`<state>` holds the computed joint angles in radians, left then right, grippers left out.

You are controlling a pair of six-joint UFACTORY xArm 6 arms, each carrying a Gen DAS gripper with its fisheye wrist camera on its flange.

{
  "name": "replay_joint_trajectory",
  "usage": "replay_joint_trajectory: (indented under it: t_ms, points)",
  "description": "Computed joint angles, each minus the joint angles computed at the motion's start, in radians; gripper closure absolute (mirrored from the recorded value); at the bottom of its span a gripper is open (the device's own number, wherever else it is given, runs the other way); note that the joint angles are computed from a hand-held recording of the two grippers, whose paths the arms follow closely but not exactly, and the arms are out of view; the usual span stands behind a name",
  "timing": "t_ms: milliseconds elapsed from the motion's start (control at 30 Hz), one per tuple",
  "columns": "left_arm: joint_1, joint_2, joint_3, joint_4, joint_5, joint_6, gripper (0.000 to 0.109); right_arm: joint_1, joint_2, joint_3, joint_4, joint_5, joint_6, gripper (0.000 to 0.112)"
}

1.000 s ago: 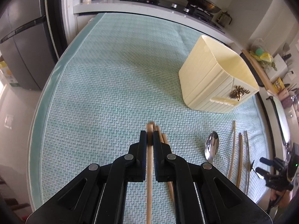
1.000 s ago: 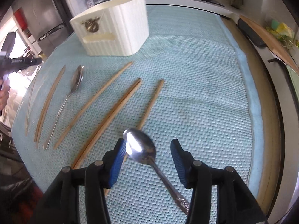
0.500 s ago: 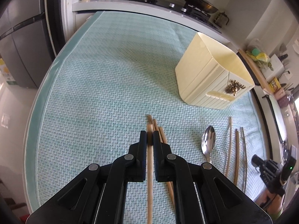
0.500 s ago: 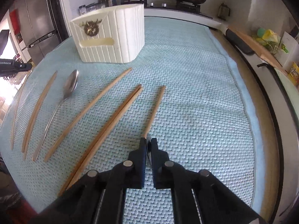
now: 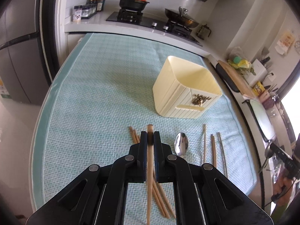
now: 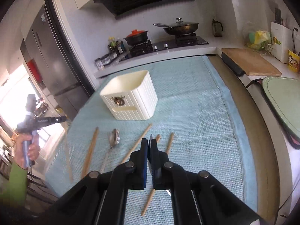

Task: Organize utensils
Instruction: 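Lift the spoon with the right tool while the left tool lifts the chopstick over the holder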

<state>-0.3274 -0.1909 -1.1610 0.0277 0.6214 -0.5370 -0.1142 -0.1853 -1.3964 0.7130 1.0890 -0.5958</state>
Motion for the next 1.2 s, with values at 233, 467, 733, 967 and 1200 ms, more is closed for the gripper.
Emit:
replay_joint_trajectory:
  t_ms: [233, 467, 733, 967, 1200]
  points:
    - [-0.014, -0.037, -0.048, 0.047, 0.002, -0.018, 0.105, -0.007, 0.053, -0.069, 0.219, 0.059, -0.033, 0.109]
    - [-0.018, -0.041, -0.069, 0.047, 0.003, -0.003, 0.105, 0.031, 0.061, -0.078, 0.273, 0.035, -0.037, 0.109]
    - [-0.046, -0.068, -0.064, 0.126, -0.007, -0.029, 0.105, 0.046, 0.061, -0.102, 0.273, 0.024, -0.054, 0.109]
    - [-0.057, -0.058, -0.124, 0.137, -0.011, -0.018, 0.105, 0.047, 0.106, -0.161, 0.314, 0.032, -0.035, 0.109]
    - [-0.056, 0.022, -0.294, 0.152, 0.01, 0.013, 0.105, 0.084, 0.211, -0.291, 0.388, 0.016, -0.005, 0.109]
